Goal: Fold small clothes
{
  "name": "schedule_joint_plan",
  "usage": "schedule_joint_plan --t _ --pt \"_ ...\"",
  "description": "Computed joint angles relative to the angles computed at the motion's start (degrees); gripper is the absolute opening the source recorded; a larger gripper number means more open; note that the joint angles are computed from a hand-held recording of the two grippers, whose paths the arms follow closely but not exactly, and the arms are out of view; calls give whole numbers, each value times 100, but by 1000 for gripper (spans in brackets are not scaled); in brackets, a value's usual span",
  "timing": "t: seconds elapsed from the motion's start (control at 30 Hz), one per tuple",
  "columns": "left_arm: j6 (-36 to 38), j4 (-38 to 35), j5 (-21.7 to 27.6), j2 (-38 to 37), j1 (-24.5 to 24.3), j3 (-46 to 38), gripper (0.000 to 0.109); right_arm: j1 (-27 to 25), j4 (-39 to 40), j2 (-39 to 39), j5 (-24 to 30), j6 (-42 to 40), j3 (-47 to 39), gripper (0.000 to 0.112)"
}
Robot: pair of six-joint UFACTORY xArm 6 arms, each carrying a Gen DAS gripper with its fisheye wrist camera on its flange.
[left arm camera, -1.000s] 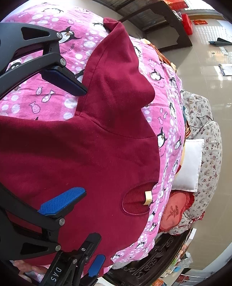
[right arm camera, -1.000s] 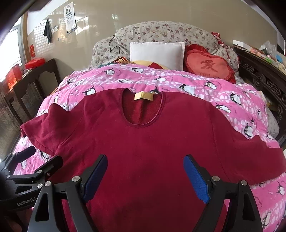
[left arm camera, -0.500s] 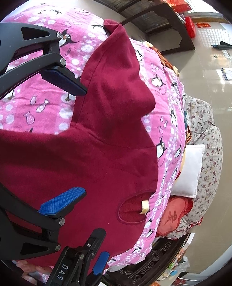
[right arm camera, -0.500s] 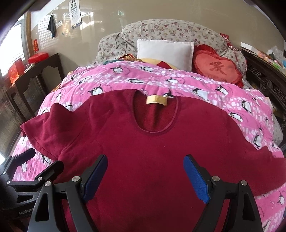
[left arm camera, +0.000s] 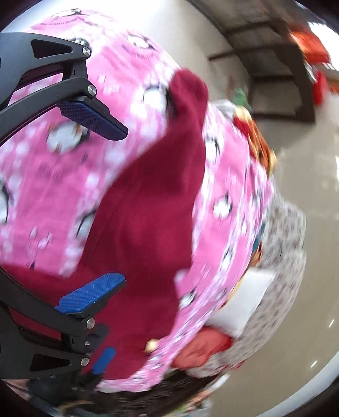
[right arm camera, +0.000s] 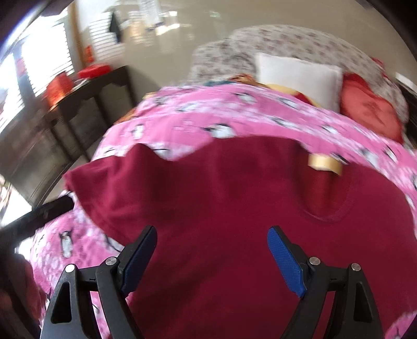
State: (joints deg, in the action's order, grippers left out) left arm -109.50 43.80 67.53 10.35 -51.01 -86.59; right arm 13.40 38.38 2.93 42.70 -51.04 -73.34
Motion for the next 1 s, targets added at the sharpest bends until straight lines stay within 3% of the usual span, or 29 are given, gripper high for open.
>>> schedule_joint_plan --t 0.1,0.17,0.23,0.3,0.37,0.5,0.63,0.7,0.77,0.8,0.83,0.9,1.0 --pt "-808 13 -174 -788 181 1044 102 333 3 97 -14 -154 -31 85" --pt "-1671 185 -680 -1401 386 1915 102 551 -135 186 -202 -129 -17 81" --pt "-2607 417 -1602 -1993 732 2825 102 757 -387 283 -529 -3 24 67" --pt "-3501 787 -2373 -2379 1047 3476 102 851 -534 347 -759 136 52 64" --pt "-4163 1115 -2794 -2540 1281 3793 102 886 -556 464 -803 232 -13 64" --pt "-4679 1380 -3118 -2575 1619 3963 102 862 -622 698 -557 396 -215 64" --pt "-4853 1530 -3075 -2485 1778 3889 102 857 -565 714 -527 341 -212 64" --pt "-4868 1818 -3354 -2387 1954 3852 100 834 -504 741 -477 303 -259 64" --pt "-4708 1971 -3854 -2242 2174 3794 78 760 -420 724 -344 298 -307 64" --pt "-4711 2204 -4232 -2156 2318 3765 52 716 -360 699 -294 284 -313 64" --pt "-4627 2352 -4587 -2049 2436 3688 32 645 -273 664 -240 247 -330 64" --pt "-4013 2075 -4577 -1923 2341 3416 20 518 -192 563 -170 139 -326 64" --pt "-3245 1970 -3609 -1804 1753 2684 20 249 -113 357 -225 -87 -284 64"
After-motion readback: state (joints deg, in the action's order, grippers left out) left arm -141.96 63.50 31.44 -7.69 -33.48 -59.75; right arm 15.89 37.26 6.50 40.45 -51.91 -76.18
